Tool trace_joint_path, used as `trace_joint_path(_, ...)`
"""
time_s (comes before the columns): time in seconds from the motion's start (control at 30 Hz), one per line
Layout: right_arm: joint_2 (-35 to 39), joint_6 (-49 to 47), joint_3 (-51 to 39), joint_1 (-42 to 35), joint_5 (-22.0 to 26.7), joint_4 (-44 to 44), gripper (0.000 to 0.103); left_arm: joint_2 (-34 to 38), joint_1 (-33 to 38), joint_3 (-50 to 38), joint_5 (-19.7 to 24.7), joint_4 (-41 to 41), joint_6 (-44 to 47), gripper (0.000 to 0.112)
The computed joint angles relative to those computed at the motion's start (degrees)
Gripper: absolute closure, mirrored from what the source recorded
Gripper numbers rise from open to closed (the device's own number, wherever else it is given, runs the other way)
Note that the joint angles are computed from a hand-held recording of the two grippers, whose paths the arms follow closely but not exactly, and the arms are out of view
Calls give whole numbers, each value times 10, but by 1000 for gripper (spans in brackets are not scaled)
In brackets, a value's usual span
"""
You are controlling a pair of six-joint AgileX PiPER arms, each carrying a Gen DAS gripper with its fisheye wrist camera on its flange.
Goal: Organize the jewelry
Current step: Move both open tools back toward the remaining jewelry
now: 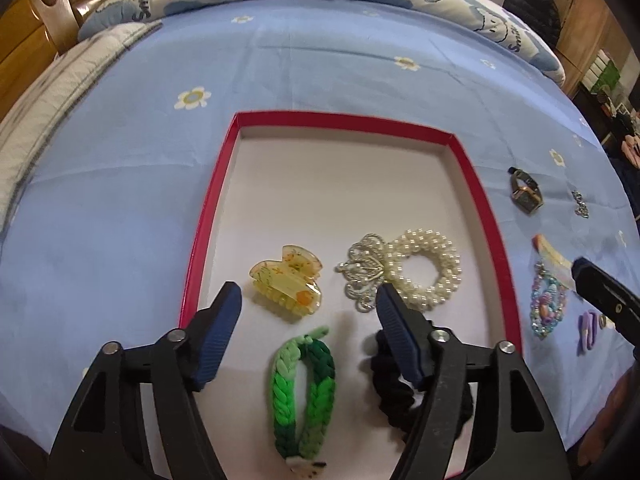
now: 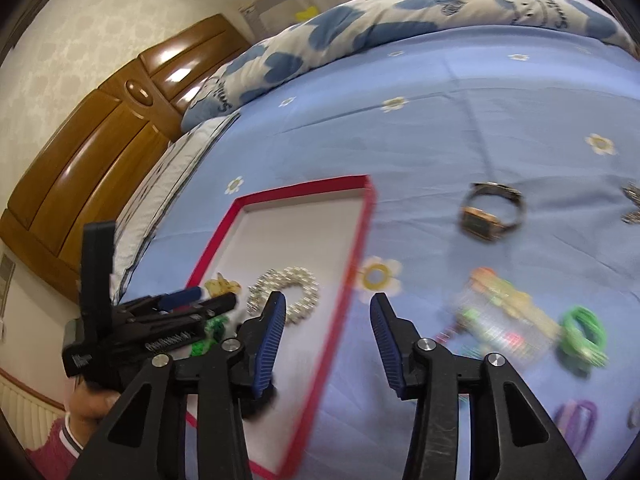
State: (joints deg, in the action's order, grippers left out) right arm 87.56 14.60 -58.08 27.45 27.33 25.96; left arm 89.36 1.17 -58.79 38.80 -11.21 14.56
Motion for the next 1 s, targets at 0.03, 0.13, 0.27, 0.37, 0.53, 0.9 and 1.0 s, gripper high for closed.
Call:
trace_joint_path(0.03,-12,10,11,-4,1,-9,54,-4,0,0,3,-1,1,42)
trace_joint_path(0.13,-64,34,59,-21,6,-32,51,-23,4,0,16,-15,9,42)
trace_joint_path(0.27,-136,83,115,-46,24,-78,48,-54,2,0,36,-41,19,42)
trace_joint_path(0.37,-188,111,150,-68,45,-109,47,-80,-10,1,54,-57,20,41)
trace_joint_path(0.53,-260,143,194,-99,84,-147,47,-110,-42,2,77,-78,19,39)
trace_joint_path(0.9,-333,148,242,-131,118,-157,47,-131,-180,26,67,-48,-45,39)
trace_joint_path(1.0,-327,137,252,-131,108,-150,47,-127,-220,30,56,-33,-67,39)
